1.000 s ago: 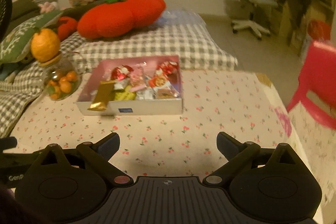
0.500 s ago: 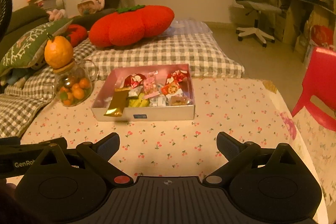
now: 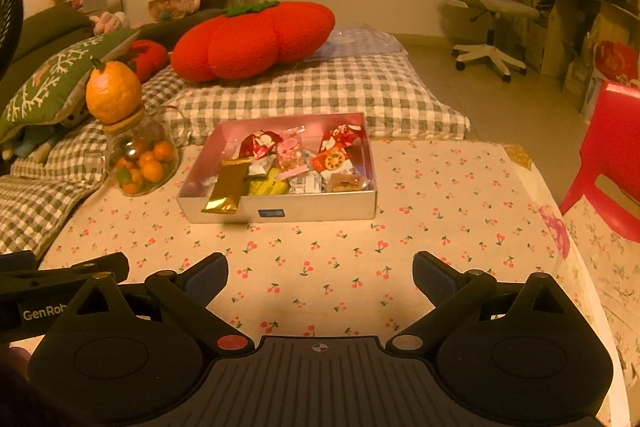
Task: Organize snacks
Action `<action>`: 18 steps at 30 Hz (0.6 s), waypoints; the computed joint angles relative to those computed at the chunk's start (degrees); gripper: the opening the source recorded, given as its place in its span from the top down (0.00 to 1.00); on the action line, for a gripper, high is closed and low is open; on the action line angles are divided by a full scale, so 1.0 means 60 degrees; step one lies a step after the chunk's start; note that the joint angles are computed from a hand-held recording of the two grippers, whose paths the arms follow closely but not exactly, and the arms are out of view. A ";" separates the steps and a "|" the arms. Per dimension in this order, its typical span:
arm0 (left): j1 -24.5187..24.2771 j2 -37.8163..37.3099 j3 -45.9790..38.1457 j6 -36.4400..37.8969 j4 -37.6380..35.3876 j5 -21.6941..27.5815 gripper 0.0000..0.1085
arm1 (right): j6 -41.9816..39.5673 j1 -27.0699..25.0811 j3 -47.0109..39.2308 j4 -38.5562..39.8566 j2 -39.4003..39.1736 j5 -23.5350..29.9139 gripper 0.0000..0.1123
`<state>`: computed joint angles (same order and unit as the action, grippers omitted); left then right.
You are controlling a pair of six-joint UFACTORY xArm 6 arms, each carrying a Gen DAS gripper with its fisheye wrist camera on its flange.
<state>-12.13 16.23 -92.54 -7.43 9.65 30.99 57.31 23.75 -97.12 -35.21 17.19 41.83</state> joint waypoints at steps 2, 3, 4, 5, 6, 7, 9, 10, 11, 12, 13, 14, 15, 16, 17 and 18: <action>-0.0005 -0.0013 0.0016 -0.0001 0.0008 0.0001 0.05 | -0.0010 -0.0003 -0.0012 0.0007 0.0005 0.0005 0.11; -0.0003 -0.0015 0.0020 0.0001 0.0006 -0.0004 0.05 | -0.0009 0.0006 -0.0018 -0.0003 0.0009 0.0014 0.11; -0.0002 -0.0019 0.0025 0.0004 0.0000 -0.0008 0.05 | -0.0024 -0.0005 -0.0010 0.0012 0.0004 -0.0001 0.11; -0.0005 -0.0020 0.0023 0.0001 0.0003 -0.0003 0.05 | -0.0023 -0.0005 -0.0013 0.0020 0.0006 0.0003 0.11; -0.0008 -0.0021 0.0025 0.0004 0.0013 -0.0002 0.05 | -0.0023 -0.0005 -0.0013 0.0020 0.0006 0.0003 0.11; -0.0006 -0.0022 0.0026 0.0001 0.0023 0.0002 0.05 | -0.0011 -0.0002 -0.0016 0.0015 0.0007 0.0008 0.11; -0.0010 -0.0022 0.0017 0.0027 -0.0021 0.0029 0.05 | -0.0004 -0.0007 -0.0018 0.0006 0.0007 0.0000 0.11; -0.0011 -0.0020 0.0007 0.0055 -0.0039 0.0042 0.05 | -0.0009 -0.0009 -0.0017 0.0010 0.0006 0.0000 0.11; -0.0016 -0.0019 0.0004 0.0055 -0.0027 0.0046 0.05 | -0.0009 -0.0009 -0.0017 0.0010 0.0006 0.0000 0.11; -0.0019 -0.0026 0.0011 0.0048 -0.0026 0.0045 0.05 | 0.0014 -0.0010 -0.0021 -0.0002 0.0006 0.0003 0.11; -0.0018 -0.0017 -0.0003 0.0068 -0.0049 0.0056 0.05 | 0.0011 -0.0016 -0.0023 0.0003 0.0005 0.0001 0.11; -0.0024 -0.0017 -0.0004 0.0076 -0.0048 0.0061 0.05 | 0.0011 -0.0016 -0.0023 0.0003 0.0005 0.0001 0.11; -0.0019 -0.0020 0.0002 0.0067 -0.0036 0.0056 0.05 | 0.0012 -0.0012 -0.0026 -0.0002 0.0004 0.0016 0.11; -0.0019 -0.0022 0.0005 0.0057 -0.0035 0.0055 0.05 | 0.0012 -0.0012 -0.0026 -0.0002 0.0004 0.0016 0.11; -0.0020 -0.0021 0.0002 0.0087 -0.0058 0.0061 0.05 | 0.0004 -0.0015 -0.0019 0.0007 0.0000 0.0000 0.11; -0.0027 -0.0023 0.0002 0.0084 -0.0045 0.0067 0.05 | 0.0004 -0.0014 -0.0022 0.0004 -0.0001 0.0000 0.11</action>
<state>-12.29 16.09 -92.53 -6.93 9.37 31.40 57.33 23.67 -97.25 -35.18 17.19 41.83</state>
